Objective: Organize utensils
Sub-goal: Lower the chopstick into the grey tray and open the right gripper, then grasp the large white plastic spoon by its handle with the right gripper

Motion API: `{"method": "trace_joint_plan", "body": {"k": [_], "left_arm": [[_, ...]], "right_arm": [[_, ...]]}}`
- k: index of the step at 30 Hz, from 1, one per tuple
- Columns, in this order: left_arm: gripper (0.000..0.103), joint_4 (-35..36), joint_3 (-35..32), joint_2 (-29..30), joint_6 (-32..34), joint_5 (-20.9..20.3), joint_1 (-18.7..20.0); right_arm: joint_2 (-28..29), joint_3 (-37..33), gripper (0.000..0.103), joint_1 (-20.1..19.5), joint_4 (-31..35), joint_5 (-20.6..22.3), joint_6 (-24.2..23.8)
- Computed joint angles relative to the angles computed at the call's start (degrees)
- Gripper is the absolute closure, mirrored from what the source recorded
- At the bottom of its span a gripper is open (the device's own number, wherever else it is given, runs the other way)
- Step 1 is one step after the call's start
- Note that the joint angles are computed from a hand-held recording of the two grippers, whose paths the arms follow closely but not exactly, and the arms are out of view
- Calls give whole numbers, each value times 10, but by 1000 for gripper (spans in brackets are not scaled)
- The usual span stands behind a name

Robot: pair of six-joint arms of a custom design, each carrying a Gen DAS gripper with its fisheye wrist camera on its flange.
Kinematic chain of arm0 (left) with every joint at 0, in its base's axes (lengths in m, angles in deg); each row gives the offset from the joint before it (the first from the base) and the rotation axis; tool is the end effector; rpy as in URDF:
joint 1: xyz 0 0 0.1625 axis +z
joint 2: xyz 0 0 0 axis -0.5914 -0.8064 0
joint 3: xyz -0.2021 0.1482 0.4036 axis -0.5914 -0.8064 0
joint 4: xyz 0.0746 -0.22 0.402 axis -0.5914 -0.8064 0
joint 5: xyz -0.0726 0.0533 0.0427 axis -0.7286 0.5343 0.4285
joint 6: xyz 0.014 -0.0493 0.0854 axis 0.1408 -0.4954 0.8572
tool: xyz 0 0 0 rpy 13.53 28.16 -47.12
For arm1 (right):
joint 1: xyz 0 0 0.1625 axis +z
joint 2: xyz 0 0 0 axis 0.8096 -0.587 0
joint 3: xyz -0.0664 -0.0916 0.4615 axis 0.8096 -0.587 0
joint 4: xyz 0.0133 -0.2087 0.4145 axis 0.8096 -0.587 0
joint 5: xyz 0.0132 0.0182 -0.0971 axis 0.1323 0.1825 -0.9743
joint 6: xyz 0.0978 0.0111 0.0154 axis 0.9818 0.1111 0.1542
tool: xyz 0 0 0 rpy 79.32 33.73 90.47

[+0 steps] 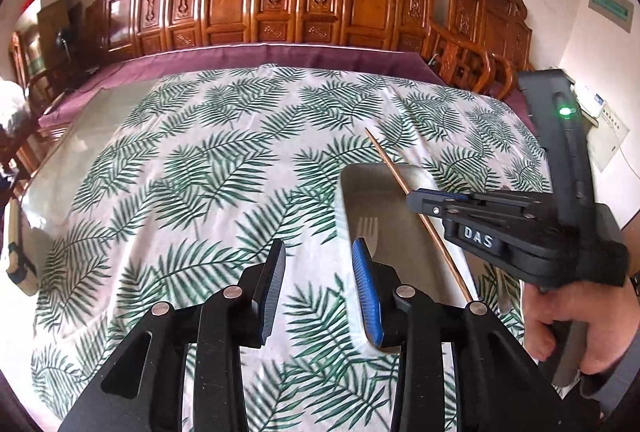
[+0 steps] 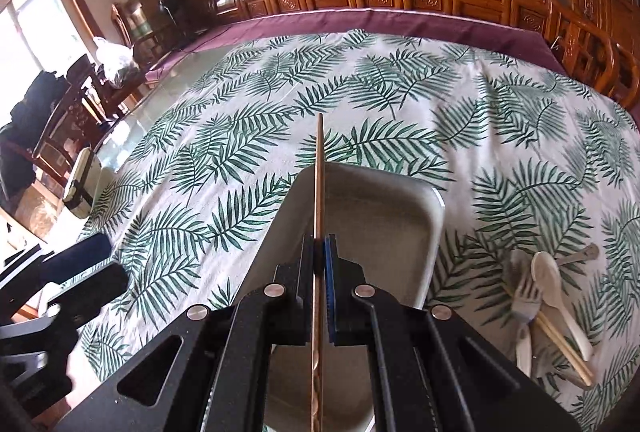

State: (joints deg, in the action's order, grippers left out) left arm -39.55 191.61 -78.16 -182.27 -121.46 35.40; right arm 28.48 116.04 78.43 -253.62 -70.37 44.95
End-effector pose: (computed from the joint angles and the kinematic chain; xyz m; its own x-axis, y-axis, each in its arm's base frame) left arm -0.1128 -0.1958 0.3800 -0.7526 -0.1525 -0.6405 0.3409 0.7421 -0.5772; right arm 0.4321 -0.3333 0.0028 -0.7183 -0.5731 0.3944 -0.6571 0.7452 -0.1140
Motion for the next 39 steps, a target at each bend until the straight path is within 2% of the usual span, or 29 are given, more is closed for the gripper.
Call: {"method": "trace_joint_plan", "body": {"k": [4,11,18,20,23,27,29,31,32,39], "left_arm": [[55,46,-6,-11,-41,-23,-38],[55,51,-5,-4,-56,-36,-62],[54,33,-4,15,-58,-35,-74],[46,26,-2,20,-59,-34,-80],[43,14,2,33,-54,-28,-87],[42,-21,11,47,-42,-21,-84],[42,-43,17,56,-35,-16,-81],[38,-67,23,63,-25,-11,-75],[31,-80,26,68,-19,-9,-73],[30,-189,50,110,45,9,-56]], "right_arm": [[4,0,96,-1,1,0,9],[-5,14,96,-3,4,-2,15],[-58,50,96,-1,-12,-15,-21],[-86,68,96,-2,-17,-23,-39],[-123,92,96,-10,-22,-34,-60],[-174,119,96,-26,-15,-61,-84],[-199,134,92,-35,-15,-72,-93],[-223,149,87,-44,-15,-74,-98],[-231,155,86,-48,-15,-76,-100],[-270,196,86,-89,-18,-64,-122]]}}
